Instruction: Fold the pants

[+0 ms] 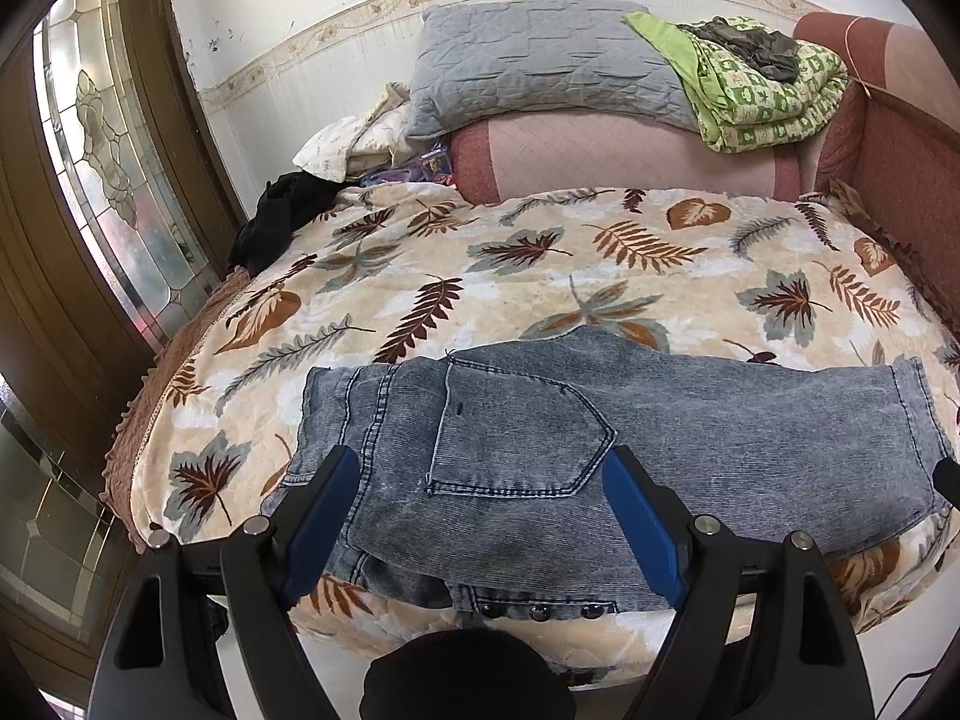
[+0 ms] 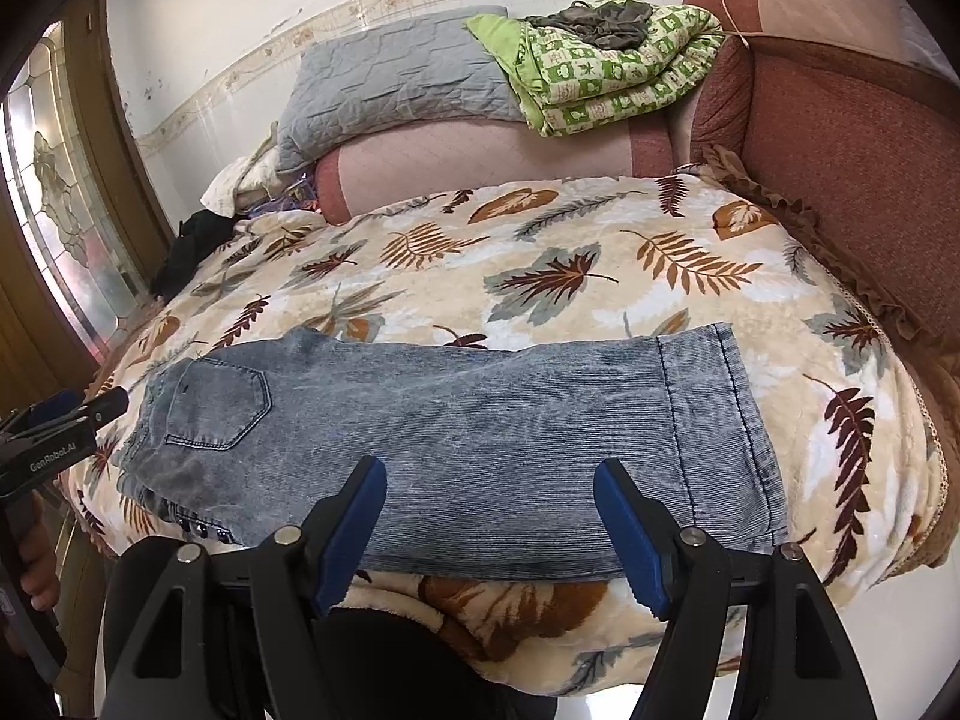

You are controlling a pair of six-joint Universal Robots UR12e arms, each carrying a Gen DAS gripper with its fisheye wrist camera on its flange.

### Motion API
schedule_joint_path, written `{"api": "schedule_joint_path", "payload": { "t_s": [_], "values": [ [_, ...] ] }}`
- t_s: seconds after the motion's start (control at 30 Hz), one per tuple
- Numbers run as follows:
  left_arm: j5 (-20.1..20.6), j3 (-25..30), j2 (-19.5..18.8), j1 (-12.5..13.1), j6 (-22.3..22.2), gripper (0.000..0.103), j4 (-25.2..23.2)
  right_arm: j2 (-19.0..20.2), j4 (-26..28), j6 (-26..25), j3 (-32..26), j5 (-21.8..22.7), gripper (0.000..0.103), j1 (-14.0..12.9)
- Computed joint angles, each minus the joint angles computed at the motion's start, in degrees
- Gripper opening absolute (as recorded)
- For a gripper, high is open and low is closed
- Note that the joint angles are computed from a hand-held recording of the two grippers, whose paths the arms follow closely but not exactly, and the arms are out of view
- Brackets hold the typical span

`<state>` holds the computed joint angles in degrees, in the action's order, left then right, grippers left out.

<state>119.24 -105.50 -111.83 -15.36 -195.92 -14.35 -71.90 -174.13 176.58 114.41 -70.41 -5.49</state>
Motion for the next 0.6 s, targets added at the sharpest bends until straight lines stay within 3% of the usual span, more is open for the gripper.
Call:
{"api": "schedule_joint_path", "payload": {
  "t_s": [0.6],
  "values": [
    [0.1,0.24,-0.22,-0.17,0.17,0.084,-0.65,0.41,0.09,0.35,0.0,0.25,0.075,-0.24]
  ]
}}
